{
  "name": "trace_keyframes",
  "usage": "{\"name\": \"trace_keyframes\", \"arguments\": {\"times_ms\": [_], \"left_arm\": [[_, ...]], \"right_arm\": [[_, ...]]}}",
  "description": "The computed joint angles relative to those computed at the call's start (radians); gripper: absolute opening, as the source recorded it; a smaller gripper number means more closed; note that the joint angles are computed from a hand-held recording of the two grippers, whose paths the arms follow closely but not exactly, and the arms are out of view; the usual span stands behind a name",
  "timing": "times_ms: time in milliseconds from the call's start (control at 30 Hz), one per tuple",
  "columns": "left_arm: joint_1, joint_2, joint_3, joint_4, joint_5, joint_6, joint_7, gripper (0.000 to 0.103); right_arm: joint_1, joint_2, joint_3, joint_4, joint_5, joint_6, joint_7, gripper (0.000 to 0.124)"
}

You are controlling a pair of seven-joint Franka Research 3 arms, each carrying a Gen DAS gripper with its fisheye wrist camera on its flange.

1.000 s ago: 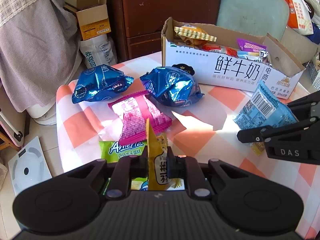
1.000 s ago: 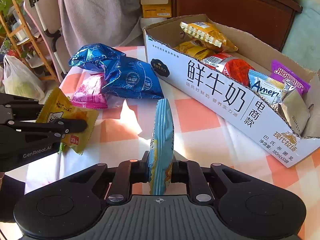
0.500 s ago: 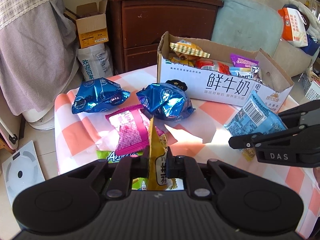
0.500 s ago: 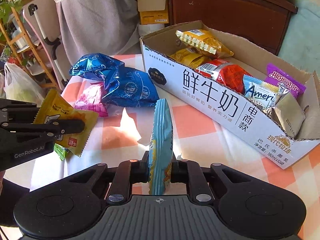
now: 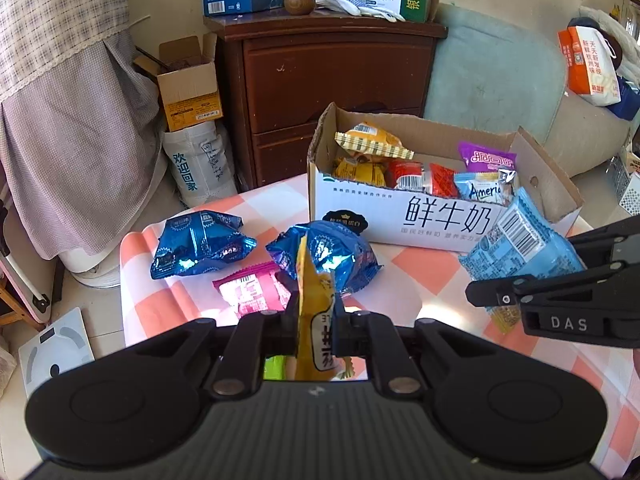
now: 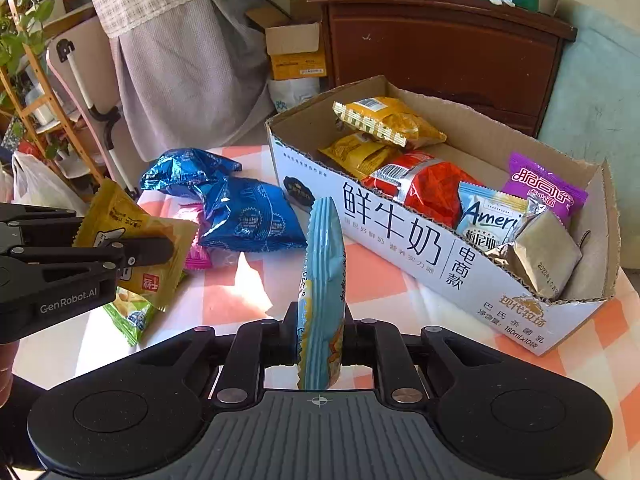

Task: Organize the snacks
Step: 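Carry the yellow waffle packet with the left tool while the right carries the light blue packet to the box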

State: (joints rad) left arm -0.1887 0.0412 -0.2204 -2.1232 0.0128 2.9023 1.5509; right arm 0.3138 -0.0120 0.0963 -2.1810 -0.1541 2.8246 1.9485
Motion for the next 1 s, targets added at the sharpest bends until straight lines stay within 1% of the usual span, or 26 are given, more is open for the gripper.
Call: {"name": "trace_keyframes", "arguments": {"times_ms": [100, 200, 367, 567, 667, 900, 1000], "left_arm": [[-0.004, 0.002, -0.002, 0.016, 0.007, 0.017, -0.017, 0.011], [-0.006, 0.009, -0.007, 0.038, -0.007, 0.018, -0.019, 0.011], [-0.011, 0.028, -0.013, 0.077, 0.006, 0.029, -0.041, 0.011], [-0.019, 0.070, -0.017, 0.142, 0.053, 0.037, -0.098, 0.011], [-0.029, 0.102, -0.013, 0.185, 0.097, 0.044, -0.145, 0.011], [-0.056, 0.181, -0.010, 0.294, 0.176, 0.023, -0.240, 0.011], [-0.058, 0.220, -0.019, 0.344, 0.185, 0.020, -0.256, 0.011]], "right_arm": [[-0.007, -0.016, -0.004, -0.008, -0.001, 0.021, 0.010, 0.014], [-0.019, -0.032, -0.002, -0.018, -0.013, 0.040, 0.025, 0.014], [-0.046, -0.052, 0.004, -0.027, -0.060, 0.064, 0.073, 0.014], [-0.097, -0.077, 0.016, -0.033, -0.149, 0.099, 0.168, 0.014], [-0.126, -0.085, 0.024, -0.031, -0.197, 0.115, 0.229, 0.014], [-0.179, -0.092, 0.034, -0.024, -0.282, 0.139, 0.349, 0.014], [-0.192, -0.090, 0.037, -0.019, -0.311, 0.144, 0.389, 0.014]]}}
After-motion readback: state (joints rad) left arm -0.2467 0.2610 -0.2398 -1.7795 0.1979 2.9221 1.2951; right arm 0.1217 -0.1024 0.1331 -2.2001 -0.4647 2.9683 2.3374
